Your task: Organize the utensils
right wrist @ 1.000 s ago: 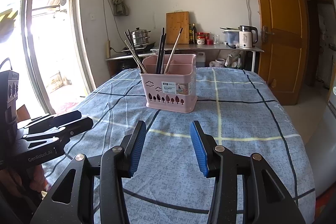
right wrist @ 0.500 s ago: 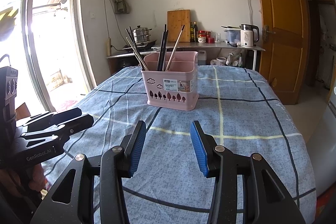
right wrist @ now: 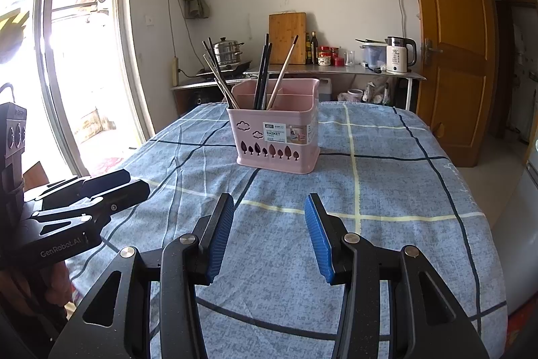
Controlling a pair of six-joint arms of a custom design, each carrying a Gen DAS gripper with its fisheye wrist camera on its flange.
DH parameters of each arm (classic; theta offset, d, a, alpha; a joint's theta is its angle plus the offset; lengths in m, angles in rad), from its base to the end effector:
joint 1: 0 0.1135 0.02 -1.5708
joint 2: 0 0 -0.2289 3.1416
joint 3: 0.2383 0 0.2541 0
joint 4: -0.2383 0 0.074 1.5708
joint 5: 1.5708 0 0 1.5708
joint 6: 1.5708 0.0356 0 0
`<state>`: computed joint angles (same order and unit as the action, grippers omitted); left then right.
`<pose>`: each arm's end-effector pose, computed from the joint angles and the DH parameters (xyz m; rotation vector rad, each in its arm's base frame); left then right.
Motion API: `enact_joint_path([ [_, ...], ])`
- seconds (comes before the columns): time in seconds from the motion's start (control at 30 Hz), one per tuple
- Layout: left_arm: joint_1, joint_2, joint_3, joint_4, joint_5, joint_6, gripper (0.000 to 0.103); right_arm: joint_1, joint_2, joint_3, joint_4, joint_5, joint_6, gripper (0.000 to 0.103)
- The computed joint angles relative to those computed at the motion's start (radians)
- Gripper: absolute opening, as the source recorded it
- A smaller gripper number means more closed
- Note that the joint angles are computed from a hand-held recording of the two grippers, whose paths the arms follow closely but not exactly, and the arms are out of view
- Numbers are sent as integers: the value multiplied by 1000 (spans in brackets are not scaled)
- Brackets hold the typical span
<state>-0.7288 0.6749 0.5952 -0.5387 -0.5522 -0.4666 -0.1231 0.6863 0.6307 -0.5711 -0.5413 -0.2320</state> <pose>0.1446 -0.1041 0.2362 -0.0293 2.0889 -0.1158 0.1784 -0.0036 0.2434 -0.4113 2.0807 0.3841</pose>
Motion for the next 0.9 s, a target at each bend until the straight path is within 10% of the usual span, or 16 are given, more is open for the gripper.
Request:
enact_joint_path([
  [0.9, -37, 15, 7, 1, -41, -9, 48, 6, 11, -1, 9, 6, 2, 45],
])
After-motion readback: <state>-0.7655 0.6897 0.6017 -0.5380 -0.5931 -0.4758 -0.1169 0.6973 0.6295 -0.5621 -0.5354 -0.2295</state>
